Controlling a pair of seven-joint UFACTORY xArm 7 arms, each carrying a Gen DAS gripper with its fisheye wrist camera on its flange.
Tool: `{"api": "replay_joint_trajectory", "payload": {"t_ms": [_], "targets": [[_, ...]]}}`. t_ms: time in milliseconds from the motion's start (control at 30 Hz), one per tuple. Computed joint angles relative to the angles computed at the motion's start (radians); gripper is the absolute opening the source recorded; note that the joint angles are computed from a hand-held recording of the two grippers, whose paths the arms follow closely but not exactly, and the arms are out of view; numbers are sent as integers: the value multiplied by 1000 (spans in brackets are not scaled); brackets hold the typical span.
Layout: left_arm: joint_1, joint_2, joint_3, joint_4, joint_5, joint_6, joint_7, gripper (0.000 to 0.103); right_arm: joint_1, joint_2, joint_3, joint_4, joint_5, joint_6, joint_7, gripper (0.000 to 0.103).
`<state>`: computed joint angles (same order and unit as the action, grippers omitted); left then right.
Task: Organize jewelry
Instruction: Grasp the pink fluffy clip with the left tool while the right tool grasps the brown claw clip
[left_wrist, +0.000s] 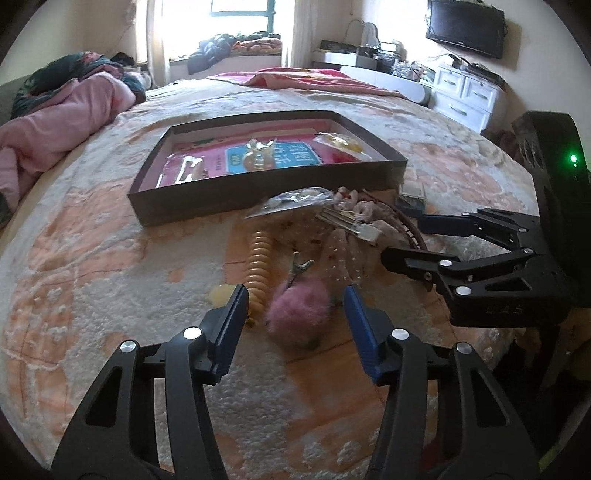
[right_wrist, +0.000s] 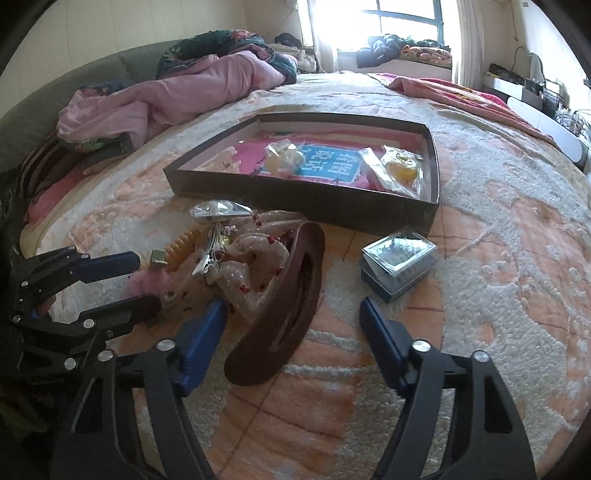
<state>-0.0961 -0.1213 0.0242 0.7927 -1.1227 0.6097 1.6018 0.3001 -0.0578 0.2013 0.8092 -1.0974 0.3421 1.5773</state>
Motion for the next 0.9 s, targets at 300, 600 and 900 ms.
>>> {"api": "replay_joint_trajectory", "payload": {"t_ms": [300,600,900], "targets": [[-16,25,-18,4,26,-22,-3,41,-13,-46,12,-39,67,2,-73,39],[-18,37,-28,7,45,-34,-13,33,-54,-50,26,-61,99,-37,-77,23],[-7,48,-25,23,84,13,-45,31,-86,-32,3,-69,96,-152,-32,14]]}}
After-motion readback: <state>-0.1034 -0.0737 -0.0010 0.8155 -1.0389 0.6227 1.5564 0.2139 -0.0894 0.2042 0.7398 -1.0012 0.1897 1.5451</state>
